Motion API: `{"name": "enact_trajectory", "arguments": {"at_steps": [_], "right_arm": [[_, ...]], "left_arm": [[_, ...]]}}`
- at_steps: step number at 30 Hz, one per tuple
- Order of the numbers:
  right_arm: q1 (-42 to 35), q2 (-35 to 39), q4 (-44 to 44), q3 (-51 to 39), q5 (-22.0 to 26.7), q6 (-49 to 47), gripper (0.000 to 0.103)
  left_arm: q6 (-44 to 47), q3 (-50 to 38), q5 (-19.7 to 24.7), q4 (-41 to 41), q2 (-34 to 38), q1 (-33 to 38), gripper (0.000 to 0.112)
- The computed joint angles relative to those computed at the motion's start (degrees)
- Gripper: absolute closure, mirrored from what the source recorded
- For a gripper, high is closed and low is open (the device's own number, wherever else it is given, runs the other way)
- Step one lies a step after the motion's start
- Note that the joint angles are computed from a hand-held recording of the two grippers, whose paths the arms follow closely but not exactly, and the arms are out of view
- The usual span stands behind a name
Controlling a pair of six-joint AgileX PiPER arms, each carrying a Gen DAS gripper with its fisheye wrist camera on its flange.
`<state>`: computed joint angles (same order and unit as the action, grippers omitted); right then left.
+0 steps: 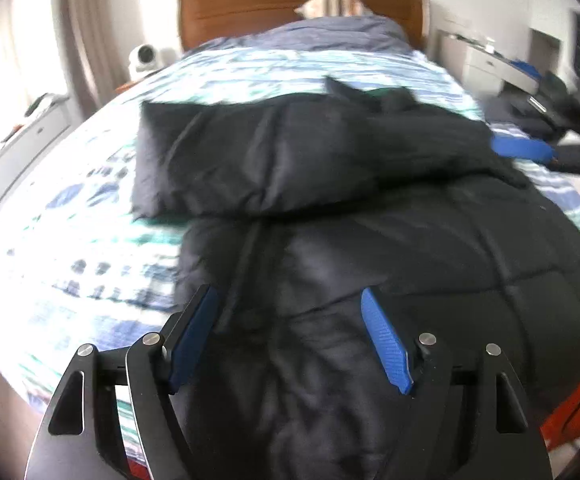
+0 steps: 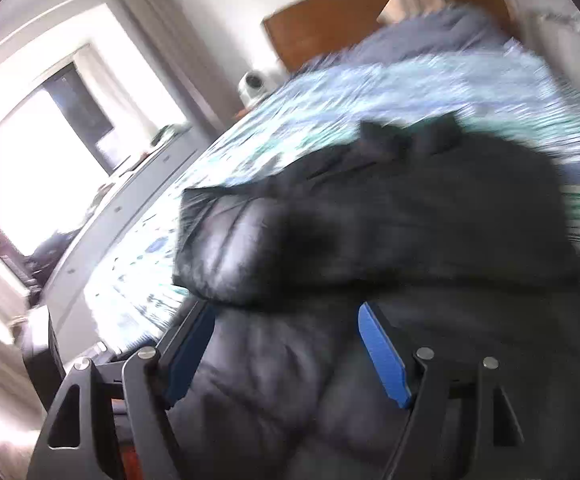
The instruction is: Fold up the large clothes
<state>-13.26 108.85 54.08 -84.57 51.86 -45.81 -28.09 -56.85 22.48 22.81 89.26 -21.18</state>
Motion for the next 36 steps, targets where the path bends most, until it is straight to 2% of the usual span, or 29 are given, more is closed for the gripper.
{"name": "enact_trajectory", "arguments": {"at_steps": [5,7,9,10,11,12,14,19,23,27,31,33,36], "right_arm": [[8.32,13.96,-8.81,-17.15,-1.79,15.3,0.027],[10.1,17.9,-12.37,-22.11,-0.81,19.6,0.027],[11.64,19.75,-14.91,-23.56,-2.98,23.51,0.027],[11.78,19.43,-13.7,-22.48,-4.31,22.68,0.03],[11.82,19.23,-12.98,-22.13,-4.87,22.24,0.06],[11.69,18.57,-12.37,-21.25,-5.11,21.68,0.073],[10.65,16.06,-9.73,-19.11,-5.75,19.58,0.085],[4.59,8.9,-5.25,-18.13,-5.36,12.84,0.088],[-2.81,8.79,-6.6,-23.89,-1.76,13.79,0.088],[-10.23,11.96,-10.35,-28.14,0.47,16.83,0.088],[-13.57,15.3,-15.32,-26.76,-0.19,18.96,0.088],[-15.0,17.82,-16.24,-26.84,1.39,20.02,0.087],[-15.56,20.01,-16.68,-26.52,1.86,21.1,0.074]], "left_arm": [[3.24,2.87,-2.57,-3.92,-0.21,2.94,0.036],[3.83,4.07,-3.48,-3.7,-0.96,3.21,0.036],[4.23,4.25,-3.68,-3.82,-0.98,3.18,0.036],[5.25,4.43,-3.94,-4.67,-1.01,3.37,0.036],[4.52,4.36,-3.96,-4.16,-0.83,3.03,0.036],[4.83,4.51,-4.17,-4.48,-0.79,3.11,0.035],[5.34,4.58,-4.23,-5.17,-0.81,3.1,0.035],[9.85,4.56,-4.42,-9.67,-1.08,3.96,0.035],[10.08,3.56,-4.39,-9.71,0.11,4.19,0.035],[10.29,2.57,-3.97,-9.69,1.15,4.13,0.035],[9.17,1.94,-3.4,-8.52,1.76,3.66,0.035],[8.66,1.49,-2.88,-7.84,2.09,3.38,0.035],[7.71,0.94,-2.26,-6.58,2.56,3.03,0.035]]}}
